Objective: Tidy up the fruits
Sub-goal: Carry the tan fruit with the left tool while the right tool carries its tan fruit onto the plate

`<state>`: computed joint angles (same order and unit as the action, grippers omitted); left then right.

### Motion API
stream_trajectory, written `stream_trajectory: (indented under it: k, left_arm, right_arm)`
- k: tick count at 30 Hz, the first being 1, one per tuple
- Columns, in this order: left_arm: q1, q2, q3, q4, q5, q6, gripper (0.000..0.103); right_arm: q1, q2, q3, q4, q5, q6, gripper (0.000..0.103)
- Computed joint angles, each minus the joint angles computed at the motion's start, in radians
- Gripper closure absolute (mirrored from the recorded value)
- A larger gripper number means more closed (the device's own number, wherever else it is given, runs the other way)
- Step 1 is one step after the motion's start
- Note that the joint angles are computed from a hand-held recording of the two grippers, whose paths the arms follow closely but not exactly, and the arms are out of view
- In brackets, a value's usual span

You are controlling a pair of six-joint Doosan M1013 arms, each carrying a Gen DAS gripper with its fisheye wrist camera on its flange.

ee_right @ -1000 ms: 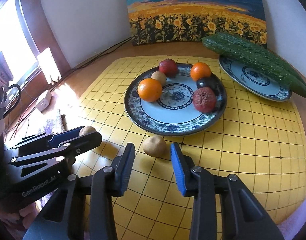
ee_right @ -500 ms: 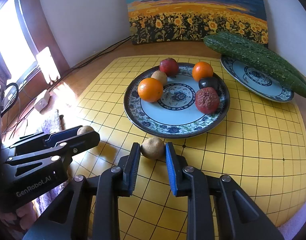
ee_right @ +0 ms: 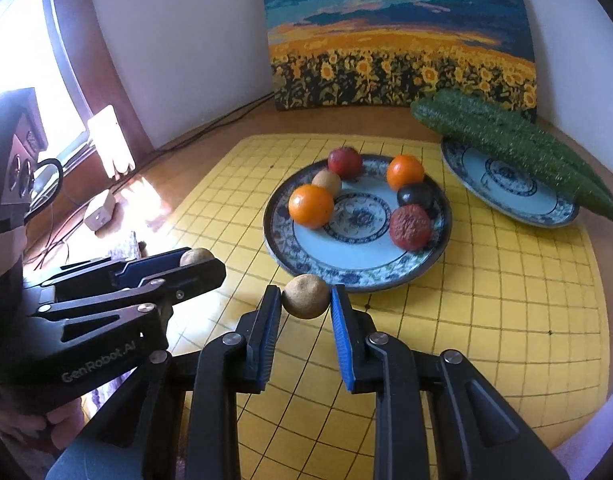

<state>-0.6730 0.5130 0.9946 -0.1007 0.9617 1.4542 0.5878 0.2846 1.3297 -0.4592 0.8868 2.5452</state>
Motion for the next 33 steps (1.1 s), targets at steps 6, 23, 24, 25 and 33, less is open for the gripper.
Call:
stream_trajectory:
  k: [6, 23, 24, 25, 33]
  left_arm:
    - [-0.006, 0.022, -0.038, -0.022, 0.01, 0.026, 0.076]
    - [-0.02, 0.084, -0.118, -0.064, 0.05, 0.09, 0.076]
    - [-0.019, 0.085, -0.119, -0.065, 0.051, 0.091, 0.076]
    - [-0.019, 0.087, -0.121, -0.065, 0.053, 0.091, 0.076]
    - [-0.018, 0.092, -0.126, -0.063, 0.054, 0.099, 0.076]
  right_arm:
    - [-0.009, -0.008, 0.003, -0.033, 0.01, 0.017, 0.076]
    - [-0.041, -0.018, 0.027, -0.03, 0.002, 0.013, 0.076]
    - [-0.042, -0.019, 0.028, -0.028, 0.0, 0.011, 0.076]
    - [-0.043, -0.018, 0.029, -0.025, -0.001, 0.009, 0.076]
    - [-0.049, -0.014, 0.029, -0.004, -0.007, 0.001, 0.076]
